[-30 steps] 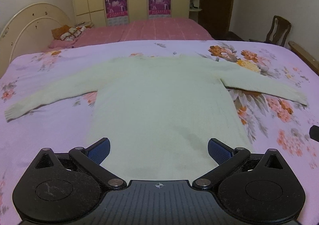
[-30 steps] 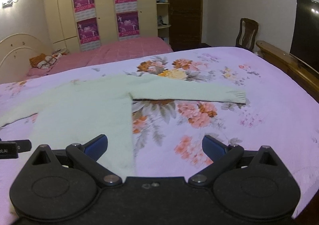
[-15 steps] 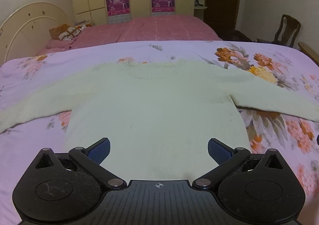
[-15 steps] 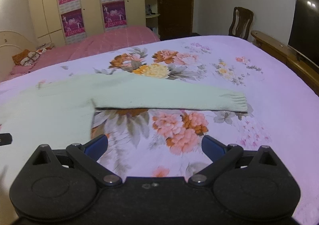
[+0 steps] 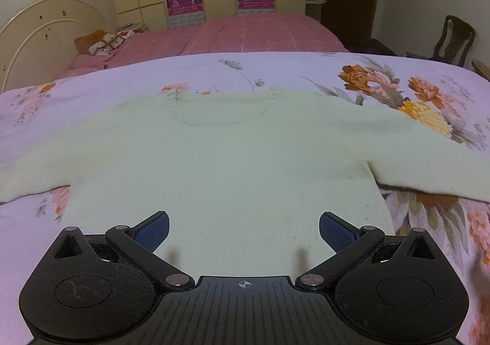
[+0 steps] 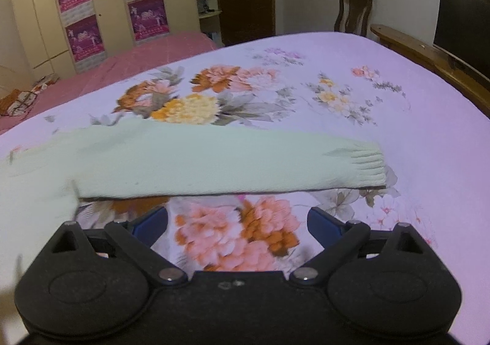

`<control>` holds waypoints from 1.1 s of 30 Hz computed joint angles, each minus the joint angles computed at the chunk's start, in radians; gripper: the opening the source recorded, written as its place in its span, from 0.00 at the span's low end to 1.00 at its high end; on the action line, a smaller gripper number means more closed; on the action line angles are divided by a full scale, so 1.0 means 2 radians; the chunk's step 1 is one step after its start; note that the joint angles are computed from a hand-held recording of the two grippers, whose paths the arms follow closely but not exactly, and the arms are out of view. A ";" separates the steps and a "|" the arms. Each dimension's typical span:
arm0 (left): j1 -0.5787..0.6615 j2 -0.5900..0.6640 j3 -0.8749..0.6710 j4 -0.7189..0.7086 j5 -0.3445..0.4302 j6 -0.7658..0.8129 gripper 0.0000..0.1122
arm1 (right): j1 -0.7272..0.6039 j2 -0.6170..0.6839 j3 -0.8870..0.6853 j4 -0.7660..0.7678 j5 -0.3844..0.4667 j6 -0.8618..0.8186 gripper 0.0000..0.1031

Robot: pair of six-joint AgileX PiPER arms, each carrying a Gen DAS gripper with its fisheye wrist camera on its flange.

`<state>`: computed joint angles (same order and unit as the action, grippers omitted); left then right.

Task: Fold small clothes
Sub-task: 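Move the right gripper to the sweater sleeve cuff and close on it, then carry the held sleeve across the sweater body and open the right gripper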

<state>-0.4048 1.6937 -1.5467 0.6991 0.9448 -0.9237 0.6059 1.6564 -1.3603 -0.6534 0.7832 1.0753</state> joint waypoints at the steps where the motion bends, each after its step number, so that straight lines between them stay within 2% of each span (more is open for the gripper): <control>1: 0.002 0.004 -0.009 0.009 0.003 0.003 0.92 | -0.008 0.004 -0.001 0.005 -0.006 -0.006 0.89; 2: 0.004 0.010 -0.015 0.009 0.004 0.004 0.92 | -0.016 0.009 -0.004 0.013 -0.010 -0.012 0.79; 3: 0.006 0.016 -0.021 0.009 0.005 0.006 0.92 | -0.026 0.014 -0.009 0.031 -0.013 -0.026 0.48; 4: 0.007 0.024 -0.026 0.009 0.007 0.006 0.92 | -0.039 0.021 -0.016 0.058 -0.015 -0.044 0.35; 6: 0.010 0.033 -0.036 0.012 0.011 0.009 0.92 | -0.059 0.028 -0.019 0.097 -0.028 -0.066 0.41; 10: 0.017 0.049 -0.047 0.009 0.011 0.013 0.92 | -0.085 0.041 -0.023 0.142 -0.047 -0.097 0.40; 13: 0.022 0.053 -0.043 0.011 0.006 0.016 0.92 | -0.094 0.050 -0.028 0.141 -0.061 -0.093 0.41; 18: 0.031 0.062 -0.044 0.006 0.008 0.020 0.92 | -0.106 0.070 -0.049 0.127 -0.072 -0.082 0.54; 20: 0.035 0.067 -0.048 0.003 0.007 0.023 0.92 | -0.111 0.078 -0.056 0.119 -0.073 -0.075 0.54; 22: 0.038 0.069 -0.047 -0.001 0.004 0.026 0.92 | -0.113 0.085 -0.059 0.096 -0.073 -0.055 0.50; 24: 0.040 0.073 -0.048 -0.002 0.002 0.027 0.92 | -0.115 0.089 -0.058 0.068 -0.074 -0.033 0.35; 28: 0.047 0.075 -0.042 -0.010 -0.012 0.032 0.92 | -0.119 0.093 -0.059 0.039 -0.078 -0.020 0.22; 30: 0.052 0.073 -0.037 -0.018 -0.026 0.034 0.92 | -0.115 0.096 -0.061 0.018 -0.074 -0.012 0.12; 33: 0.060 0.073 -0.041 -0.038 -0.031 0.047 0.92 | -0.108 0.096 -0.063 -0.005 -0.077 -0.002 0.06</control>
